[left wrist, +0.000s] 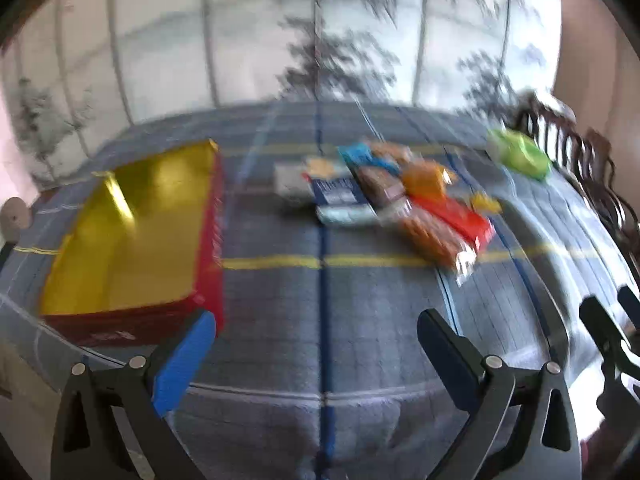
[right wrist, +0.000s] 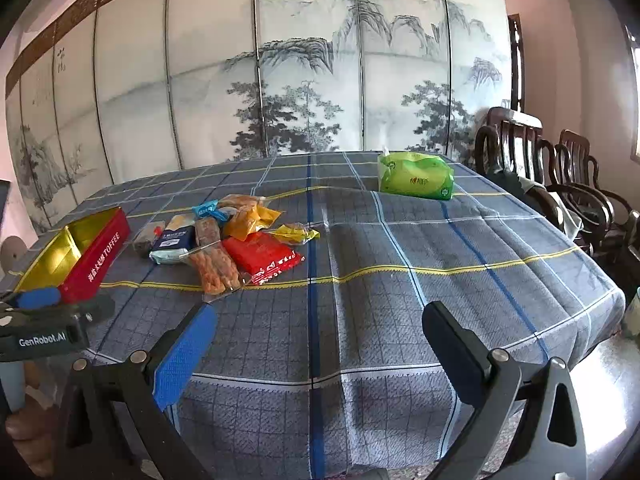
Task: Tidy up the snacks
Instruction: 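Move the left gripper toward the small clear bag of dark tea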
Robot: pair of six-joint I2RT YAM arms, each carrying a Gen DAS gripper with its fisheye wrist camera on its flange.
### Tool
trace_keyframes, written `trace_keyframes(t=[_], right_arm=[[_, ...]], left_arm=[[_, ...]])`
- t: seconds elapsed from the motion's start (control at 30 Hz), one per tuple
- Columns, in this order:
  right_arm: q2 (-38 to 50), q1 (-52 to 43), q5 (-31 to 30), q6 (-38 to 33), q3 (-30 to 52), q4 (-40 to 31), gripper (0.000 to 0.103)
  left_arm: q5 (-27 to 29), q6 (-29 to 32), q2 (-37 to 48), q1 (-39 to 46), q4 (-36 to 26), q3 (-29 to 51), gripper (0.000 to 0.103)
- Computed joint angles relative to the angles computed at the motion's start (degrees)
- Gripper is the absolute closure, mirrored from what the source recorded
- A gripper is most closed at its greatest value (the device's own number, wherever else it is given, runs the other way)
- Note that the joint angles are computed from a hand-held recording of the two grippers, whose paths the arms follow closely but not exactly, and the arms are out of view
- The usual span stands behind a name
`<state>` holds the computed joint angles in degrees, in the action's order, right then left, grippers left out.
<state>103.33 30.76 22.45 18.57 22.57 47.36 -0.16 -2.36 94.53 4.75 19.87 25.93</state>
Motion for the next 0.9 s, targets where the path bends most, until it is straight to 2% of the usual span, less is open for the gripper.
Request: trace_keyframes(t=[0.07, 0.23, 0.3, 0.33, 0.4, 0.5, 0.63, 0.8, 0.9], right_arm=[[0.1, -0.2, -0.5, -0.3, 0.0, 0.0, 0.0], [1.2, -0.9, -1.6, -0.6, 0.6, -0.1, 0.0], [1.5, -1.3, -2.1, -0.5, 0.8, 0.0, 0.0], [1.7, -1.7, -2.6, -0.5, 0.8, 0.3, 0.0], [1.9, -2.4, -3.4, -0.6, 1.0, 0.3, 0.0], [2.2, -3.6, -4.7, -0.8, 1.0, 0.6, 0.0], [2.8, -5.0, -6.4, -0.7, 1.6, 0.2, 0.0], [4.8, -6.0, -8.8, -0.6, 2.9, -0.2, 0.0], [5.7, -6.3, -9.3, -0.7, 3.4, -0.1, 0.0]], left_arm=[[1.4, -0.1, 1.5, 0.4, -4.3, 2.9, 0.0], [1.5, 0.2, 3.9, 1.1, -7.4, 6.8, 0.0], [3.8, 1.4, 4.1, 1.8, -8.6, 8.0, 0.001], [4.2, 2.0, 4.1, 2.0, -9.2, 8.6, 0.003], [5.1, 3.6, 4.0, 2.6, -10.7, 10.3, 0.014], [7.9, 7.0, 4.9, 3.5, -15.8, 14.9, 0.015], [6.0, 9.1, 6.4, 3.6, -20.0, 20.4, 0.014], [6.8, 10.6, 14.5, 4.9, -30.6, 34.8, 0.014], [4.9, 12.6, 20.1, 4.2, -34.8, 42.8, 0.014]])
